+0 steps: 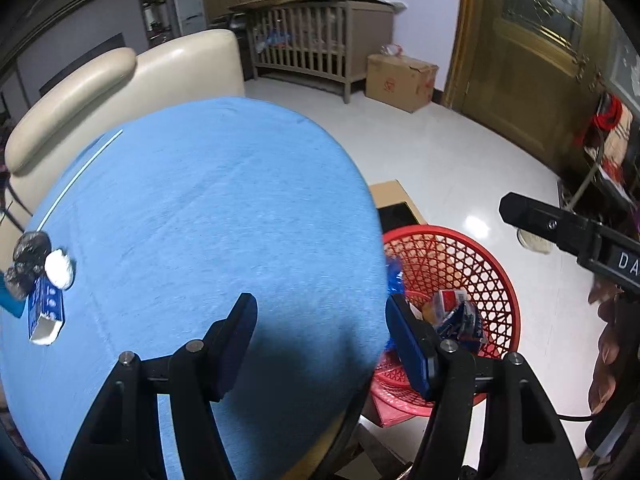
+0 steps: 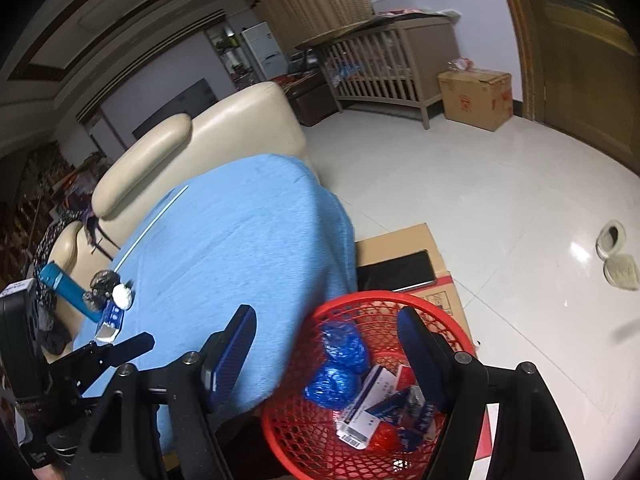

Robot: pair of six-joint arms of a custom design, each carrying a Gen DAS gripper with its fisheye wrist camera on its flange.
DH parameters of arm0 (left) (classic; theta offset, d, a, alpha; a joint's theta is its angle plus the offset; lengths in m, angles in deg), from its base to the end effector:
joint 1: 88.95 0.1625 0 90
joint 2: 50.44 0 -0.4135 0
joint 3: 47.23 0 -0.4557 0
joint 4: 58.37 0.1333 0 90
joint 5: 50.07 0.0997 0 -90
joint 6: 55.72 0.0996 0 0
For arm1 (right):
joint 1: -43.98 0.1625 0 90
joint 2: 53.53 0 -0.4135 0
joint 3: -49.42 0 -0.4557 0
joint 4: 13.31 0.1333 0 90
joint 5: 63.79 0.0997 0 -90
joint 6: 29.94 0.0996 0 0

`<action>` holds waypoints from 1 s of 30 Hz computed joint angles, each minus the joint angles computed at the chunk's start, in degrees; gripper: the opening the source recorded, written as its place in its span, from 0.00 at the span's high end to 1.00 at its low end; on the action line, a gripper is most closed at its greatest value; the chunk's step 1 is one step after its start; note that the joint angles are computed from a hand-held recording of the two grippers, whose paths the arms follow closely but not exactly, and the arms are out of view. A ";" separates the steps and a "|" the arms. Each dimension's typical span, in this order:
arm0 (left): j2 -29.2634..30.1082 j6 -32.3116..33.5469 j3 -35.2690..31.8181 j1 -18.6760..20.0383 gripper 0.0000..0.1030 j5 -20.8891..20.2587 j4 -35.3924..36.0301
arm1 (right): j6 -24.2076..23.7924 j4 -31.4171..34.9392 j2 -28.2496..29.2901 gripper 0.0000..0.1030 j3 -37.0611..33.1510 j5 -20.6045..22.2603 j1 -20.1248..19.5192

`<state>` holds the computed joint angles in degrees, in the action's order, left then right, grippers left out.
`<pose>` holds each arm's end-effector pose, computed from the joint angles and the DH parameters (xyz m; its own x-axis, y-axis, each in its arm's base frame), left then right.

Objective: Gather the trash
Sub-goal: 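Drop the blue plastic bag into the red basket with the left gripper, then grasp the blue-and-white box with the left gripper while the right grasps the white tissue ball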

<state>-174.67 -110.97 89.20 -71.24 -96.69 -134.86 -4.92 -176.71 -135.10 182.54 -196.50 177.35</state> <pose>-0.1970 -0.2747 0.2996 -0.6695 0.2211 -0.7092 0.5408 0.7996 -0.2612 0.3663 -0.2920 0.1838 -0.9107 -0.0056 0.4131 -0.2783 0.7472 -0.6035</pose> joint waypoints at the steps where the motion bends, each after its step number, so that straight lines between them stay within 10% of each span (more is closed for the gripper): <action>1: -1.00 -0.77 -0.13 -0.08 0.34 0.10 1.10 | -0.05 0.26 0.63 0.26 -0.51 0.04 0.23; 9: -9.54 -8.37 -0.52 1.14 0.34 2.17 11.02 | -1.90 1.78 8.41 0.24 -5.79 2.75 1.53; 21: -22.85 -45.84 -10.14 1.15 0.34 4.19 54.34 | -10.88 3.80 31.40 0.24 -23.90 15.26 2.55; 30: -25.20 -59.81 -14.62 2.06 0.34 3.59 68.62 | -9.94 7.51 49.66 0.24 -43.79 20.85 3.31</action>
<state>-199.88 -170.78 74.58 -69.18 -93.10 -66.24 -14.86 -169.20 -85.43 138.75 -175.65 180.65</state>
